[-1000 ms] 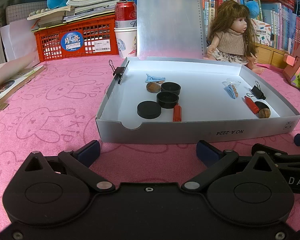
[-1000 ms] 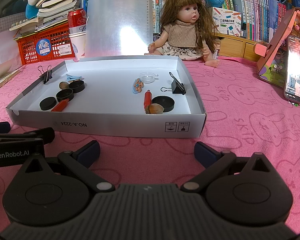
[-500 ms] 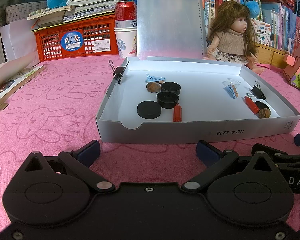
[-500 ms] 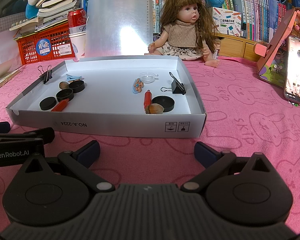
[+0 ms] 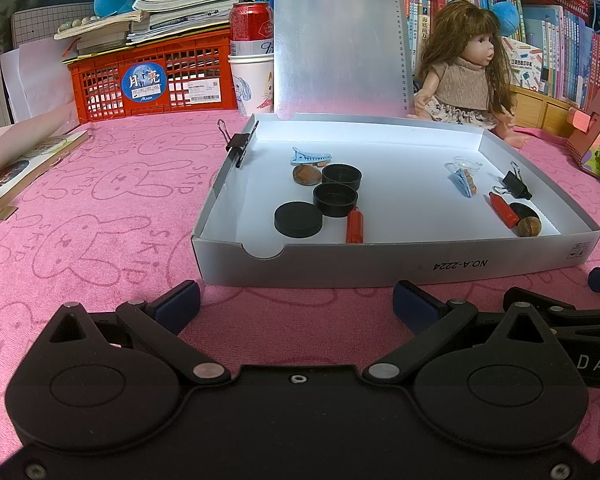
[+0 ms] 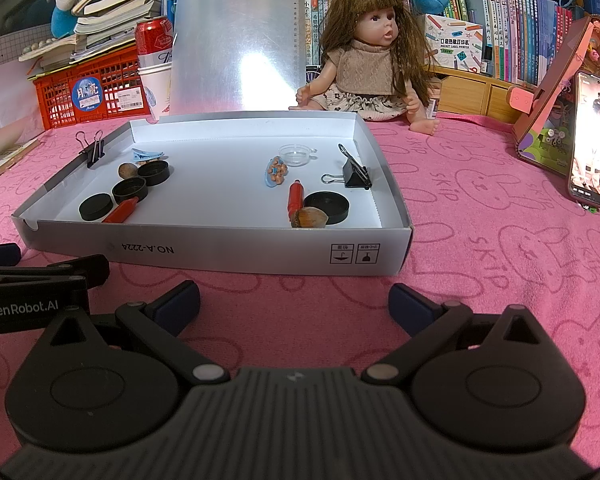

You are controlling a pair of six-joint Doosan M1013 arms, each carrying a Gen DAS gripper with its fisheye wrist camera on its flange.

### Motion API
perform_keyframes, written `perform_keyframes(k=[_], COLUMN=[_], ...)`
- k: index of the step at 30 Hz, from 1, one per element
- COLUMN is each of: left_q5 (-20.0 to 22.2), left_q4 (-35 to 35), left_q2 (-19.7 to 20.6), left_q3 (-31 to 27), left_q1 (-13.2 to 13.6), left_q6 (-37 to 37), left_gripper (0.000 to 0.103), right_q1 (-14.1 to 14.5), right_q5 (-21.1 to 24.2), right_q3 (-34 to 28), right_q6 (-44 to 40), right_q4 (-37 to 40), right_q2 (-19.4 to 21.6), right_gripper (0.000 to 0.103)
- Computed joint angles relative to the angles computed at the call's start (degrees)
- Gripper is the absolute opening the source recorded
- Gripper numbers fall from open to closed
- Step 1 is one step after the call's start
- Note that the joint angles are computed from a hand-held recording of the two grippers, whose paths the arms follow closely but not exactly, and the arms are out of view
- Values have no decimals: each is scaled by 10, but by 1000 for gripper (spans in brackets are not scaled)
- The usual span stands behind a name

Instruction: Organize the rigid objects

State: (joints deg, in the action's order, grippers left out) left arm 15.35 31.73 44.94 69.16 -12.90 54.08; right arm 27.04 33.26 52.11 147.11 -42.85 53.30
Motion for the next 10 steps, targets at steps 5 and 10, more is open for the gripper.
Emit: perform_keyframes(k=[5,10], left_q5=[0,1], left_q4=[0,0], left_q2=[0,1], left_q3=[0,-2], left_q1=[0,0], left_q6=[0,-1], left_gripper=[103,103], right_q1=[0,0], right_q5=[0,0], right_q3=[0,0], right_q6=[0,0], right_q4=[0,0], right_q2=[0,0], right_gripper=[103,103])
